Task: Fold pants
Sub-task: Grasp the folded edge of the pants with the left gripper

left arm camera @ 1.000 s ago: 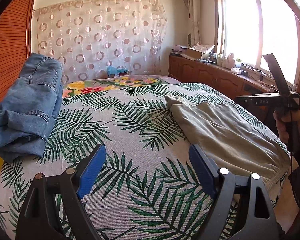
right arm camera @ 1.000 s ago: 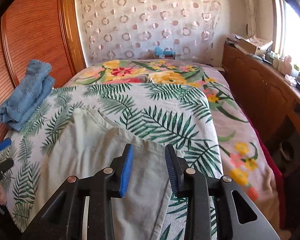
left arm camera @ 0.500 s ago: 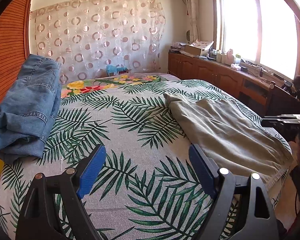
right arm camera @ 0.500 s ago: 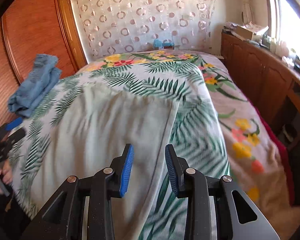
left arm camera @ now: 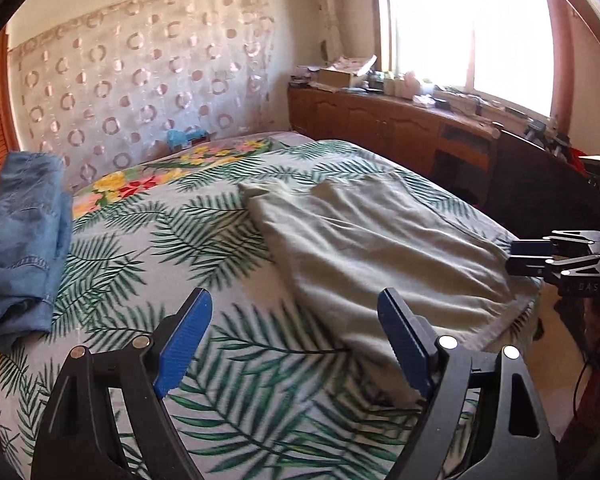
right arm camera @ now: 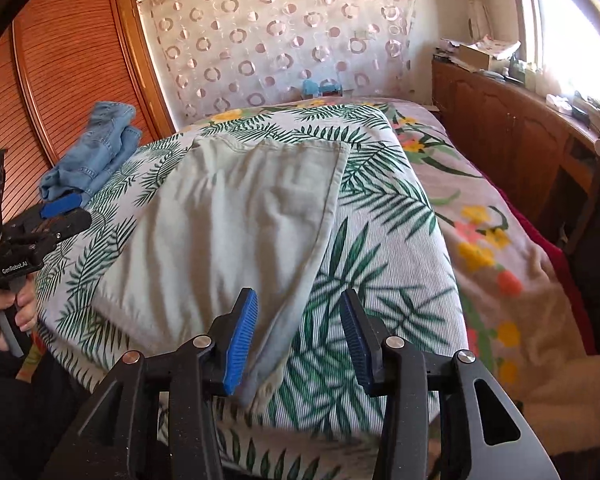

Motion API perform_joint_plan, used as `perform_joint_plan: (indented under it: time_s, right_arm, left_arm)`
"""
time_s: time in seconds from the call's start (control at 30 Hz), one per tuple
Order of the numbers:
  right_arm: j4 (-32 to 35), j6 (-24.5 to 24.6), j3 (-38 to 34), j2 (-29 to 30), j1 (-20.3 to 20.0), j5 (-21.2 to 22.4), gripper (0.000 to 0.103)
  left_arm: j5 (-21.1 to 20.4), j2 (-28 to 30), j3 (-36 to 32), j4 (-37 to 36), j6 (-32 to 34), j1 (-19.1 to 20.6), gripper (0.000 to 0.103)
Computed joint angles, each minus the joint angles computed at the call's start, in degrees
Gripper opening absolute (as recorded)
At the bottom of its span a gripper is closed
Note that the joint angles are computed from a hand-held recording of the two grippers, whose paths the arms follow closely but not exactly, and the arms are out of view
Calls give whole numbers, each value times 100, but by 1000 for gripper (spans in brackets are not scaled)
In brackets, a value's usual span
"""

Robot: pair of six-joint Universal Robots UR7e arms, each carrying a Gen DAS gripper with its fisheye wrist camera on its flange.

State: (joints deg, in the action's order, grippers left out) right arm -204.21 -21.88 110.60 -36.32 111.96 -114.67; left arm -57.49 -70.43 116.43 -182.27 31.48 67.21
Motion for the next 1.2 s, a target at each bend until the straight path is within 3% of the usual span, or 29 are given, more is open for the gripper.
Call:
perform_joint_plan:
  time_s: [0.13, 0.37, 0.73, 1.0, 1.1, 1.13, 1.17, 1.2]
  right_arm:
    - [-53, 13, 86, 11, 39, 36, 45]
    - [-54, -29, 111, 26, 34, 79, 45]
    - [-70, -128, 106, 108, 56, 58, 45]
    - [-80, -114, 70, 118, 74, 46, 45]
    - [-87, -112, 58, 128, 79, 39, 45]
    - [-90, -112, 57, 129, 81, 34, 45]
    - [-98, -113, 62, 125, 83, 35, 45]
    - [-113, -117, 68, 122, 89, 35, 45]
  left_arm:
    - [-242, -96, 35, 580, -253, -29, 85]
    - [-353, -165, 120, 1103, -477, -59, 62]
    - [-327, -145, 128, 1688, -799, -59, 58]
    - [-714, -183, 98, 1886, -833, 29, 39]
    - [-753, -209, 117, 1842, -845, 26, 27]
    - [-715, -214, 139, 1759, -852, 16, 16]
    - [-678, -225, 153, 1656, -872, 8, 11]
    - [-705, -239, 146, 1620, -890, 20, 11]
